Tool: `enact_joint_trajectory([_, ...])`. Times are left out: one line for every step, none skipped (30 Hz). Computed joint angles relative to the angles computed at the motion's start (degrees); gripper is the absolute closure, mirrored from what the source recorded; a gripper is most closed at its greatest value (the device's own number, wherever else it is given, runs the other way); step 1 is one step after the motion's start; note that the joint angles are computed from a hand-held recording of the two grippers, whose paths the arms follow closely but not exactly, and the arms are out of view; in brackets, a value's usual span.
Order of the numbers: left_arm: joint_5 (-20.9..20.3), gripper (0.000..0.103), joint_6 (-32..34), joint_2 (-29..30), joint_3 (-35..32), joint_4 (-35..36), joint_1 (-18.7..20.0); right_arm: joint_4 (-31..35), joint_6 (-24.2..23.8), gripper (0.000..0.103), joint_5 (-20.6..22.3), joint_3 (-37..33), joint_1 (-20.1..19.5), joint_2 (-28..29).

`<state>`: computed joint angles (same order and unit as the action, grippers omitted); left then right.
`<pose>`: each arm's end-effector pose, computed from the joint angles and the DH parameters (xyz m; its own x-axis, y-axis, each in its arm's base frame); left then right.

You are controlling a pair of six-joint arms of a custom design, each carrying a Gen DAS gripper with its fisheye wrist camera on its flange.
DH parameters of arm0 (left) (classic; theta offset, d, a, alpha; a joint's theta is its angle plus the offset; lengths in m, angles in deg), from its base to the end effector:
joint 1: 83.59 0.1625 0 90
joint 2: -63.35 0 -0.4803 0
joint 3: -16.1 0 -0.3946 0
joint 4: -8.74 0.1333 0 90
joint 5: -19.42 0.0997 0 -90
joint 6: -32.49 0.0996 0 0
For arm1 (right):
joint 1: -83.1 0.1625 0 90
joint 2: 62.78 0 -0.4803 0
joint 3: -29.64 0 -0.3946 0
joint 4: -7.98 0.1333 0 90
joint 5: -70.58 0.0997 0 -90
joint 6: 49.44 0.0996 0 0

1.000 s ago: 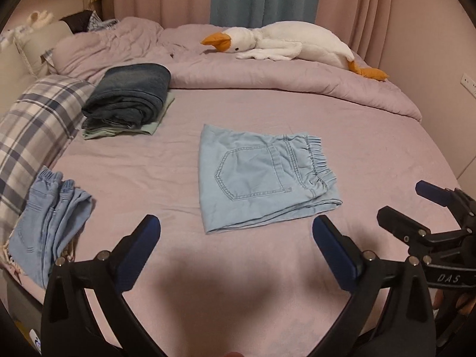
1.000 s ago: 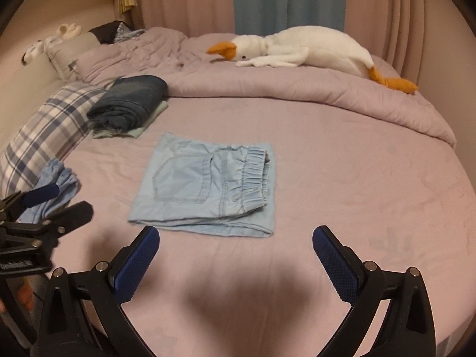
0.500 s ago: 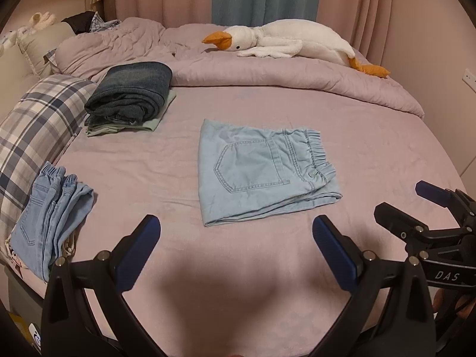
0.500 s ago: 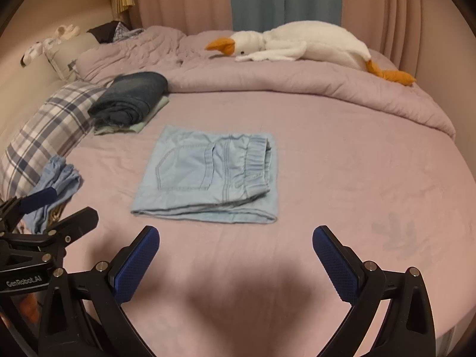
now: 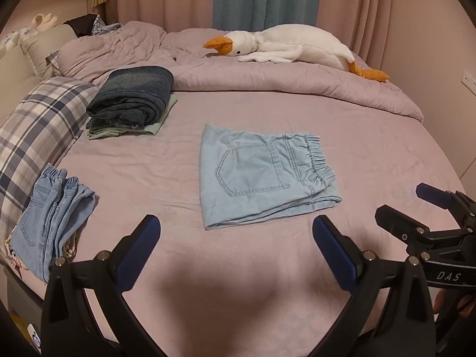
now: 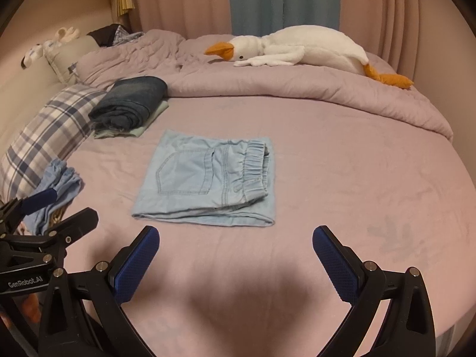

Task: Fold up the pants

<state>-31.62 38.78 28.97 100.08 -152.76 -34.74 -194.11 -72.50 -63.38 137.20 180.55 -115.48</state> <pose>-0.3615 -0.7114 0.0985 -0.6685 0.4096 -0.6208 0.6879 0.6577 -0.3068 0.1456 -0.6188 0.2669 -0.6989 0.2364 0.6751 -0.3738 0.6840 -0.6265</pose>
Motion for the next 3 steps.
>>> enact_joint_trajectory([0.15, 0.001, 0.04, 0.03, -0.05, 0.23, -0.08, 0.0, 0.12, 0.001, 0.08, 0.06, 0.02, -0.03])
enact_joint_trajectory([-0.05, 0.001, -0.09, 0.01, -0.18, 0.66, -0.04, -0.01, 0.23, 0.001, 0.01, 0.09, 0.05, -0.01])
enact_joint_trajectory([-0.37, 0.001, -0.57, -0.03, -0.32, 1.39, -0.02, -0.05, 0.22, 0.001, -0.07, 0.08, 0.05, -0.02])
